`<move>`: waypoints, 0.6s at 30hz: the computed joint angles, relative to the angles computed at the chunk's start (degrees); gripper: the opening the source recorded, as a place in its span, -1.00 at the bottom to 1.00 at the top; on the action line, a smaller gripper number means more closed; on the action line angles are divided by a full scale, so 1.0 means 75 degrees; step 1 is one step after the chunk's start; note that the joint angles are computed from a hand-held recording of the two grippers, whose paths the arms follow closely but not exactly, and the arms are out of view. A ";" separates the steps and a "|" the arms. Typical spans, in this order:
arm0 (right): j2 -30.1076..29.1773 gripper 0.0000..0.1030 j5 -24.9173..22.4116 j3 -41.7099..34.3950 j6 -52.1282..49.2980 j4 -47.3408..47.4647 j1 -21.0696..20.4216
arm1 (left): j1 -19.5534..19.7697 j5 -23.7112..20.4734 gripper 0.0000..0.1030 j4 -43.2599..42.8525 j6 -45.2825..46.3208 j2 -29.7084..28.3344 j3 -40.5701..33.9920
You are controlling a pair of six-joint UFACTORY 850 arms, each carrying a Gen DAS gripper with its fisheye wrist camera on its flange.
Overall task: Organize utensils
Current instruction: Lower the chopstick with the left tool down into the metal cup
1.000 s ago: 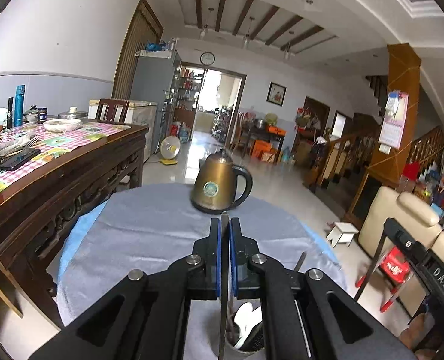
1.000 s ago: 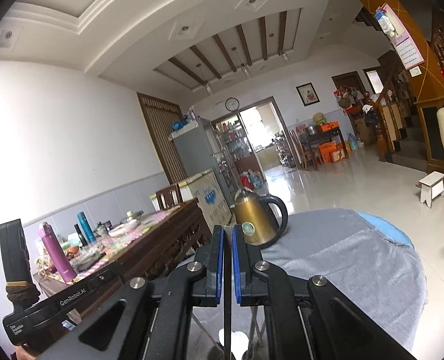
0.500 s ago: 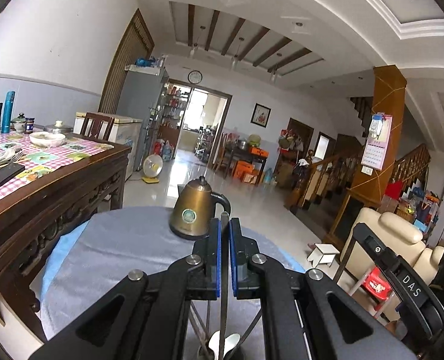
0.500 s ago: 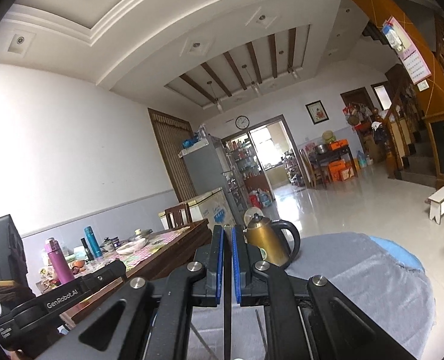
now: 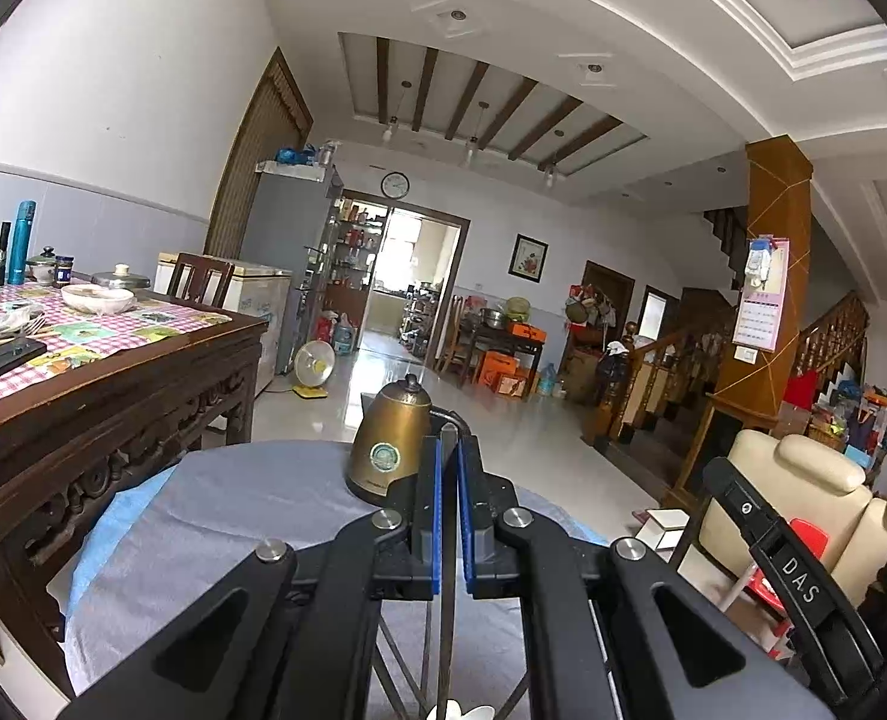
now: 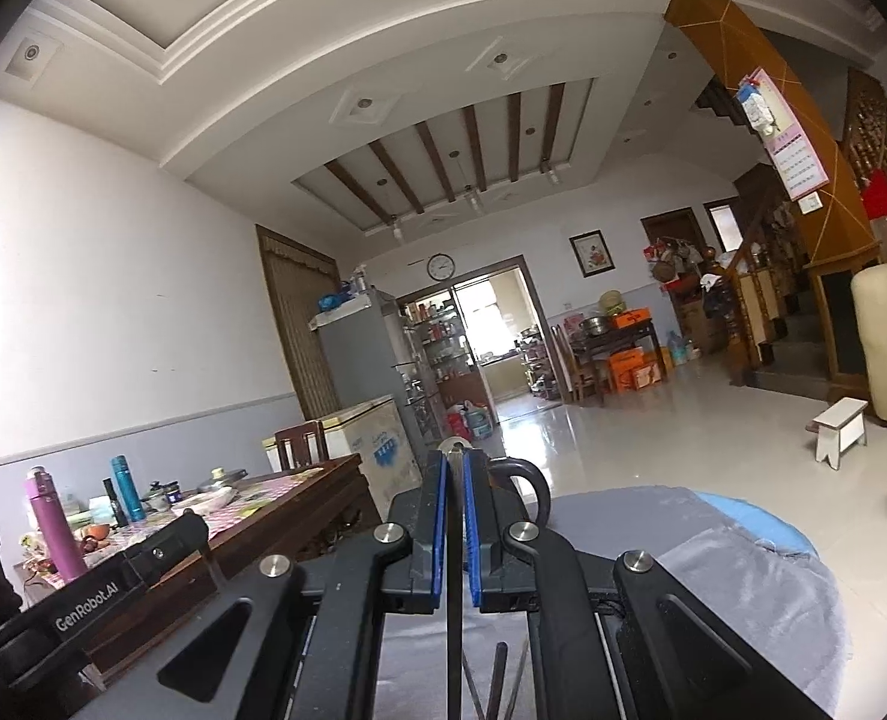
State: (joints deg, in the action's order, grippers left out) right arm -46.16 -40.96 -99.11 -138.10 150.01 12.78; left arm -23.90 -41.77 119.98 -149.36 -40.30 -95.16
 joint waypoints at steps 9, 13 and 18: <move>-0.0124 -0.87 0.0283 -0.0077 -0.0438 0.0127 0.0147 | -0.0055 0.0114 -0.90 -0.0527 0.0513 -0.0243 -0.0221; -0.0112 -0.87 0.0348 -0.0050 -0.0411 0.0014 0.0166 | -0.0099 0.0144 -0.90 -0.0740 0.0739 -0.0301 -0.0275; -0.0102 -0.87 0.0399 -0.0023 -0.0399 -0.0082 0.0202 | -0.0119 0.0206 -0.90 -0.0840 0.0805 -0.0337 -0.0284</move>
